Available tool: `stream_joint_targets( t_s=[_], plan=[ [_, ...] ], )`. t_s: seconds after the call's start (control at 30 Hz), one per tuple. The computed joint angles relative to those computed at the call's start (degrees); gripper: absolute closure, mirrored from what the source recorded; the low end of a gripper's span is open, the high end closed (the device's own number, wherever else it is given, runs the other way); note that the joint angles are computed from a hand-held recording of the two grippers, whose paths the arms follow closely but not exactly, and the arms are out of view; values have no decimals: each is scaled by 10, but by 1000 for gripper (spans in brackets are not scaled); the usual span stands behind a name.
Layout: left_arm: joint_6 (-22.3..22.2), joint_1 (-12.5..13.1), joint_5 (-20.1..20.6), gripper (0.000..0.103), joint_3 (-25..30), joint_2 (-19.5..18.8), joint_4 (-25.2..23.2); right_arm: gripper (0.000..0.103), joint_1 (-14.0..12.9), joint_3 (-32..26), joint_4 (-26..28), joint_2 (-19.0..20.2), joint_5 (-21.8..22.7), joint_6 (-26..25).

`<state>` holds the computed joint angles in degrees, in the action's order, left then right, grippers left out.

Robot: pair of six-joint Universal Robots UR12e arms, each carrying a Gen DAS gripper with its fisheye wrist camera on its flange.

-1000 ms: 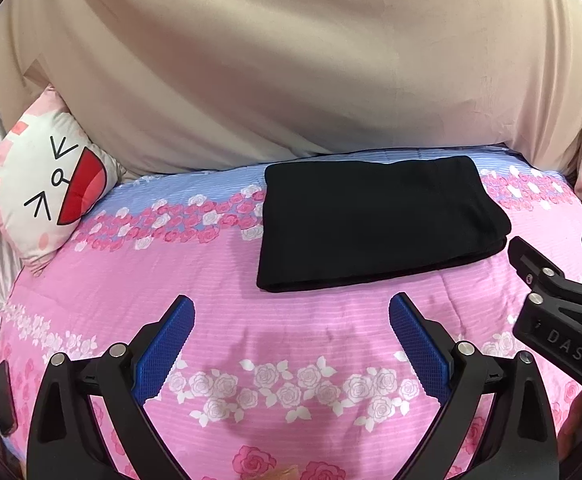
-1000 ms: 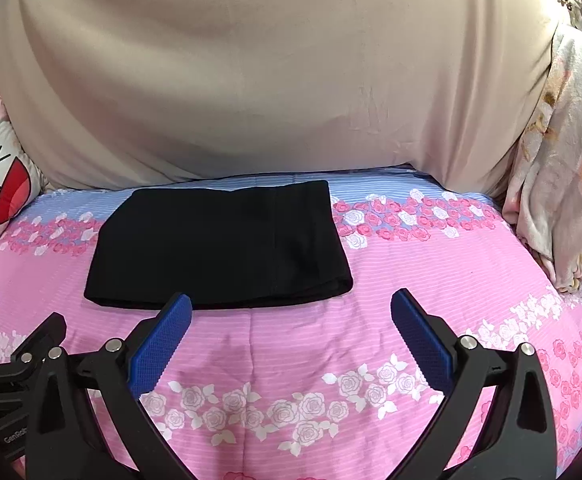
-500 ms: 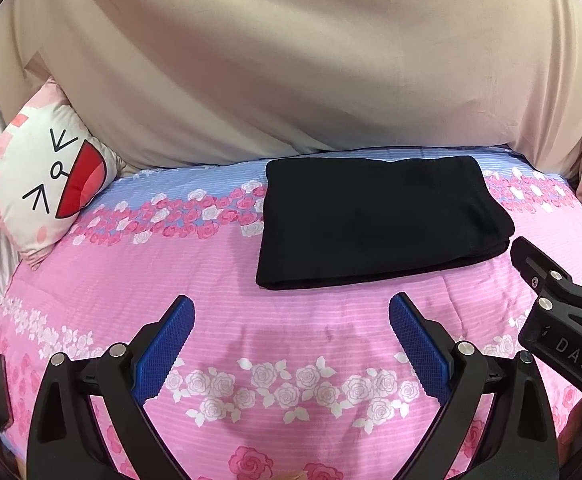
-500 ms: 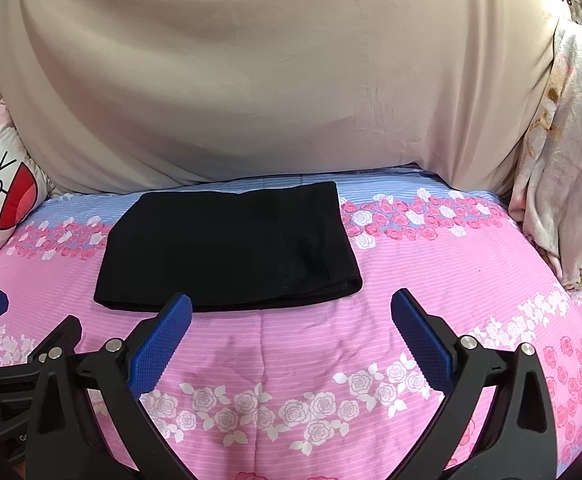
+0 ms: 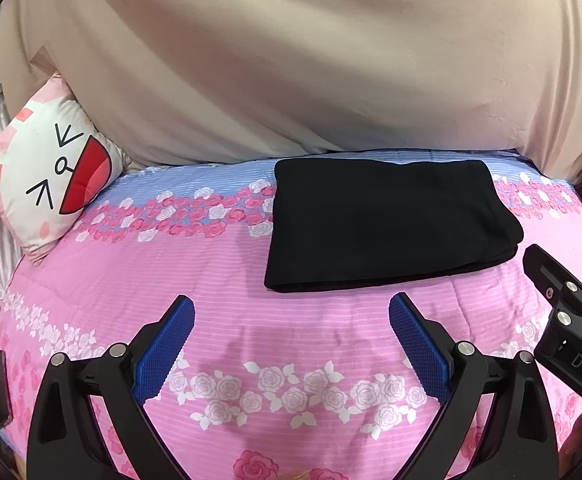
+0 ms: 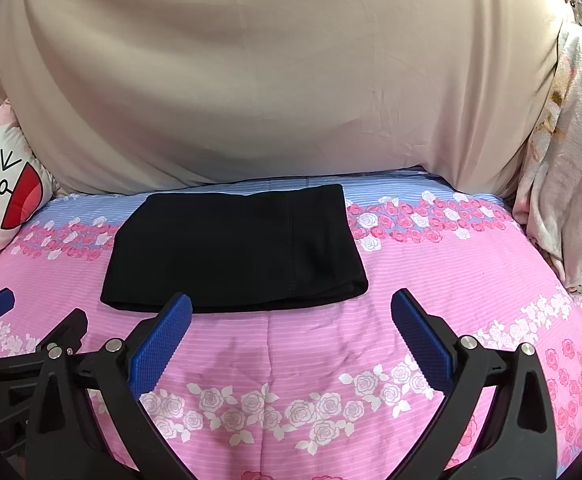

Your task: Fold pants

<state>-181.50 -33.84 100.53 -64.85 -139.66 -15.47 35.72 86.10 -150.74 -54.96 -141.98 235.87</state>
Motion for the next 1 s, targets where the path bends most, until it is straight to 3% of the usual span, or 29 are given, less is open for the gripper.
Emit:
stream_joint_targets(
  t_s=[1.0],
  plan=[
    [-9, 1, 18, 7, 11, -4, -1, 5, 0, 1, -14, -1, 2, -11]
  ],
)
